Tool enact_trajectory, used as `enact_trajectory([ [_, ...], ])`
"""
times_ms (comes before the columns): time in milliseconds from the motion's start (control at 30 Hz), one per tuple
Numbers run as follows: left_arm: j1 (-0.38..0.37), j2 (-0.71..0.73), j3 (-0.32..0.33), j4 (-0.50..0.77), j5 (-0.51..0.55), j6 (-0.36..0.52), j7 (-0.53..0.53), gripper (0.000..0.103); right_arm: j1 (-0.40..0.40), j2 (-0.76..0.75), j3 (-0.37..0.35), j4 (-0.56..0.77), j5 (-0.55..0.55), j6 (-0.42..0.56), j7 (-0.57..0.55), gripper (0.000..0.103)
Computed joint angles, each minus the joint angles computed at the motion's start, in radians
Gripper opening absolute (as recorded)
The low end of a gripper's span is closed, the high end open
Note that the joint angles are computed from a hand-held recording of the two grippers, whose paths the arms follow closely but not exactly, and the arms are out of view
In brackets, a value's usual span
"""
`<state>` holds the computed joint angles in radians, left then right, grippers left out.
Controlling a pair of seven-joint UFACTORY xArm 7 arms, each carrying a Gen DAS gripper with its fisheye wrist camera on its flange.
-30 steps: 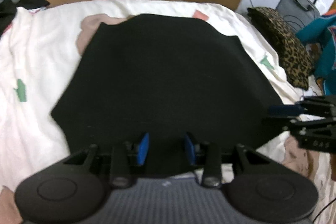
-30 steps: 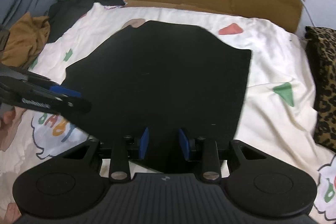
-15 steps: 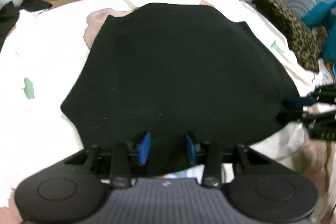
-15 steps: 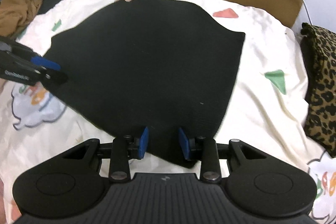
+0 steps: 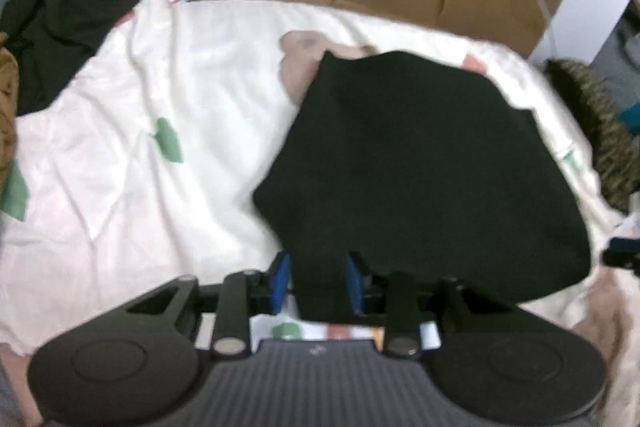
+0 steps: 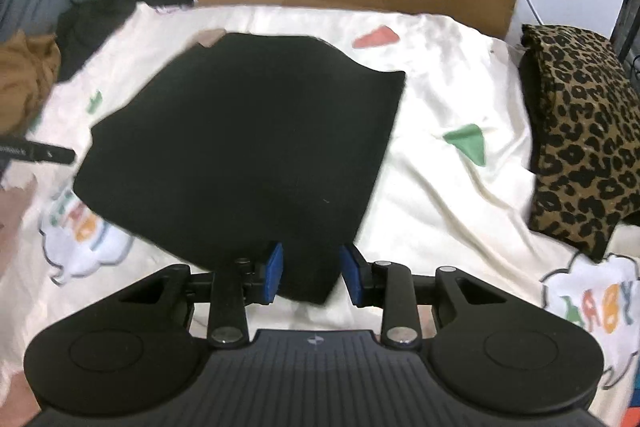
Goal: Fold clothes
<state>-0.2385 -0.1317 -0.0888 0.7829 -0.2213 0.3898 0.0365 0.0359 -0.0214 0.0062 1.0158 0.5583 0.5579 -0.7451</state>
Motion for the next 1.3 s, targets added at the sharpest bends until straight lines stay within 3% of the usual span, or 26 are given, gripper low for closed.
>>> enact_trajectory([
  [133, -0.027, 0.031, -0.005, 0.001, -0.051, 0.016, 0.072, 0.024, 0.006, 0.040, 0.011, -0.004, -0.031, 0.005, 0.014, 0.031],
  [167, -0.025, 0.043, -0.013, -0.003, -0.027, 0.015, 0.058, 0.024, 0.005, 0.053, 0.014, -0.005, -0.043, 0.004, 0.021, 0.030],
  [233, -0.029, 0.066, -0.011, -0.019, -0.068, -0.018, 0.099, 0.026, 0.002, 0.075, 0.019, -0.008, -0.067, -0.013, 0.028, 0.029],
  [367, -0.038, 0.079, 0.017, 0.002, -0.155, -0.002, 0.154, 0.027, -0.009, 0.076, 0.025, 0.003, -0.080, -0.005, 0.056, 0.029],
  [400, -0.012, 0.066, -0.005, -0.003, -0.129, -0.004, 0.122, 0.027, -0.013, 0.070, 0.023, 0.004, -0.070, 0.001, 0.063, 0.029],
  [500, 0.001, 0.015, -0.002, -0.025, -0.096, -0.007, 0.052, 0.027, -0.030, 0.038, 0.008, -0.006, -0.034, 0.026, 0.103, 0.034],
  [567, 0.007, 0.006, 0.014, -0.022, -0.129, 0.021, 0.021, 0.039, -0.048, 0.038, -0.009, 0.012, 0.029, 0.094, 0.133, 0.035],
  [767, 0.021, 0.068, 0.054, 0.033, -0.429, 0.128, 0.048, 0.043, -0.122, 0.132, -0.030, 0.098, 0.257, 0.318, 0.248, 0.041],
  [833, 0.034, 0.086, 0.048, 0.040, -0.494, 0.130, 0.052, 0.045, -0.139, 0.157, -0.020, 0.109, 0.299, 0.329, 0.258, 0.045],
  [1000, 0.059, 0.092, 0.036, 0.031, -0.629, 0.141, 0.083, 0.047, -0.174, 0.187, -0.008, 0.112, 0.384, 0.346, 0.304, 0.045],
  [1167, 0.071, 0.048, 0.043, -0.008, -0.727, 0.185, 0.098, 0.047, -0.192, 0.189, -0.004, 0.088, 0.443, 0.337, 0.322, 0.042],
  [1200, 0.070, 0.043, 0.046, -0.016, -0.742, 0.186, 0.111, 0.047, -0.191, 0.190, -0.003, 0.088, 0.442, 0.334, 0.329, 0.039],
  [1233, 0.077, 0.033, 0.055, -0.020, -0.738, 0.200, 0.124, 0.046, -0.190, 0.190, -0.003, 0.089, 0.438, 0.329, 0.338, 0.029],
  [1300, 0.078, 0.040, 0.055, -0.010, -0.730, 0.194, 0.130, 0.046, -0.189, 0.190, -0.002, 0.089, 0.435, 0.323, 0.346, 0.023],
])
